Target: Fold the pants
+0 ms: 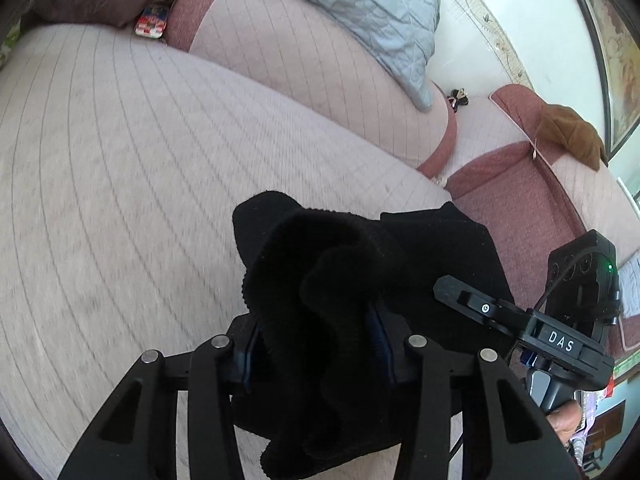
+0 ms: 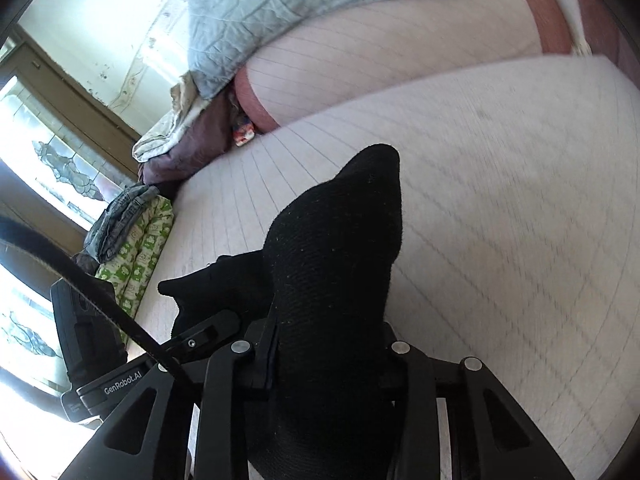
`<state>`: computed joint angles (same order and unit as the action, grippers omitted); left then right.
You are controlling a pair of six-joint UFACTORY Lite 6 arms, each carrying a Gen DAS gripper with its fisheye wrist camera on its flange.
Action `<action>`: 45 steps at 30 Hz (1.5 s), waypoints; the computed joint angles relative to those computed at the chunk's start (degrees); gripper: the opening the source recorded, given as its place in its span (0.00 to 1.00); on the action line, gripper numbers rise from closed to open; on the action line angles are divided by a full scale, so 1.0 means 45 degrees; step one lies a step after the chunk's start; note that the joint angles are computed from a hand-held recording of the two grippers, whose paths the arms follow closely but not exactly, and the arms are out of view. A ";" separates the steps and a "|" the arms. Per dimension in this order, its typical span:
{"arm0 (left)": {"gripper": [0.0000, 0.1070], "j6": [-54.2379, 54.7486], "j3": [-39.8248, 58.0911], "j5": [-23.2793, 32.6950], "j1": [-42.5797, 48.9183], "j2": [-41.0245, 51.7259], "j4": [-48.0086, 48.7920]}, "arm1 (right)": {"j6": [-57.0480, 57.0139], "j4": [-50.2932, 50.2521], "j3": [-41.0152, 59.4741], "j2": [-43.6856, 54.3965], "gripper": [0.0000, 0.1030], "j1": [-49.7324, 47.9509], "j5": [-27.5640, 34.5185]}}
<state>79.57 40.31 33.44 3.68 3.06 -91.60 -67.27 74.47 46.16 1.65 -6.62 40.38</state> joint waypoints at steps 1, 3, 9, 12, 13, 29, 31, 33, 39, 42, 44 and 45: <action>0.41 0.0101 0.0554 -0.0164 -0.0037 0.0449 -0.0050 | 0.0117 -0.0047 0.0263 0.0182 0.33 0.0108 -0.0133; 0.41 0.0311 0.1163 -0.0523 -0.0217 0.1056 -0.0243 | 0.0432 -0.0067 0.0967 0.0806 0.33 0.0394 -0.0480; 0.41 0.0416 0.2895 -0.1037 -0.0127 0.3371 -0.0431 | 0.1612 -0.0442 0.2657 0.2589 0.33 0.1618 -0.1910; 0.41 0.0133 0.3661 -0.1282 -0.0248 0.4161 -0.0151 | 0.1904 -0.0418 0.2979 0.3110 0.33 0.1896 -0.2324; 0.41 0.0149 0.3769 -0.1394 -0.0330 0.4252 -0.0167 | 0.1893 -0.0360 0.3014 0.3205 0.33 0.1912 -0.2386; 0.57 -0.3418 0.4521 0.1048 0.1590 0.4212 0.2374 | 0.1391 -0.0828 0.2352 0.2577 0.65 0.1252 -0.3675; 0.57 -0.3095 0.4175 0.1089 0.1845 0.3672 0.1838 | 0.0745 -0.0385 0.1778 0.1577 0.65 0.1078 -0.3742; 0.57 -0.2376 0.3745 0.1181 0.1955 0.3182 0.1020 | 0.0411 -0.0208 0.1469 0.0842 0.63 0.0984 -0.3511; 0.57 -0.0122 0.2309 0.3104 0.2246 0.1812 -0.1351 | 0.0430 -0.0236 0.1329 0.0582 0.56 0.1405 -0.3203; 0.58 -0.0878 0.3167 0.1282 0.0965 0.2450 -0.0359 | 0.0076 0.0140 0.1316 0.1086 0.56 0.1571 -0.3344; 0.58 -0.1023 0.3573 0.0029 0.0440 0.3417 -0.0261 | -0.0089 0.0396 0.1360 0.1444 0.56 0.1687 -0.3529; 0.58 -0.1068 0.3810 -0.0245 0.0321 0.3860 -0.0247 | -0.0182 0.0489 0.1406 0.1563 0.56 0.1672 -0.3497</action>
